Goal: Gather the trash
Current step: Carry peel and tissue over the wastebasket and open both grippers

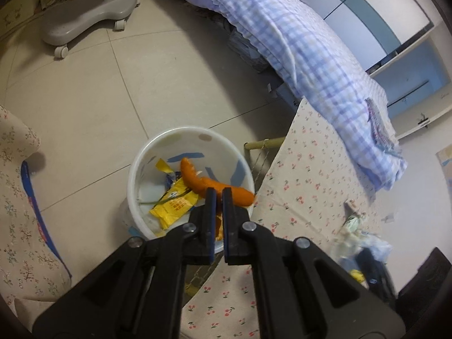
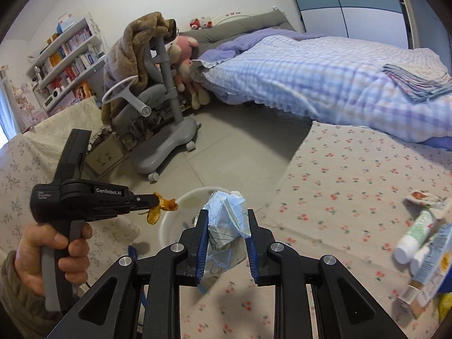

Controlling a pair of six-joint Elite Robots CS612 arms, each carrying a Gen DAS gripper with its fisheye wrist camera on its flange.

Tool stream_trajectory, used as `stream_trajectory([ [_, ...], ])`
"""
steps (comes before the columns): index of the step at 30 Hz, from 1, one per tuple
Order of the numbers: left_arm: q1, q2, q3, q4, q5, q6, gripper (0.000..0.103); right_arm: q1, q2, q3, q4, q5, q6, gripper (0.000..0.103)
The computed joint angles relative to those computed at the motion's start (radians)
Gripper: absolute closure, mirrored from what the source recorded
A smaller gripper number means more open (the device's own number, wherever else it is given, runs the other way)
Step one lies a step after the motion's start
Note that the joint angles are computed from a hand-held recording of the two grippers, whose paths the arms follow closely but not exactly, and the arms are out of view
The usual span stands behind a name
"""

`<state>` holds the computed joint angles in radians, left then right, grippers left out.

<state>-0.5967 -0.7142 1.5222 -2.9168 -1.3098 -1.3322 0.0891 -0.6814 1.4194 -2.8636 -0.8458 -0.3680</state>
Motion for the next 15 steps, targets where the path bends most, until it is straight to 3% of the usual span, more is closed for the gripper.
stream_trajectory([
  [2, 0.003, -0.002, 0.010, -0.031, 0.001, -0.014, 0.085, 0.012, 0.014, -0.024, 0.008, -0.007, 0.021, 0.078],
  [3, 0.005, -0.005, 0.019, -0.046, 0.000, -0.030, 0.064, 0.021, 0.023, -0.039, 0.015, -0.013, 0.030, 0.078],
  [4, 0.005, -0.009, 0.025, -0.051, 0.005, -0.047, 0.048, 0.030, 0.030, -0.053, 0.025, -0.020, 0.032, 0.077],
  [10, 0.001, -0.029, 0.075, -0.150, 0.042, -0.126, 0.047, 0.077, 0.062, -0.104, 0.078, -0.079, -0.012, 0.075],
  [13, -0.001, -0.033, 0.081, -0.155, 0.058, -0.140, 0.047, 0.092, 0.080, -0.129, 0.139, -0.060, -0.035, 0.068],
  [14, -0.002, -0.033, 0.083, -0.164, 0.061, -0.144, 0.047, 0.096, 0.083, -0.137, 0.168, -0.049, -0.052, 0.049],
  [15, -0.002, -0.034, 0.086, -0.172, 0.064, -0.149, 0.047, 0.100, 0.086, -0.143, 0.192, -0.051, -0.063, 0.037],
])
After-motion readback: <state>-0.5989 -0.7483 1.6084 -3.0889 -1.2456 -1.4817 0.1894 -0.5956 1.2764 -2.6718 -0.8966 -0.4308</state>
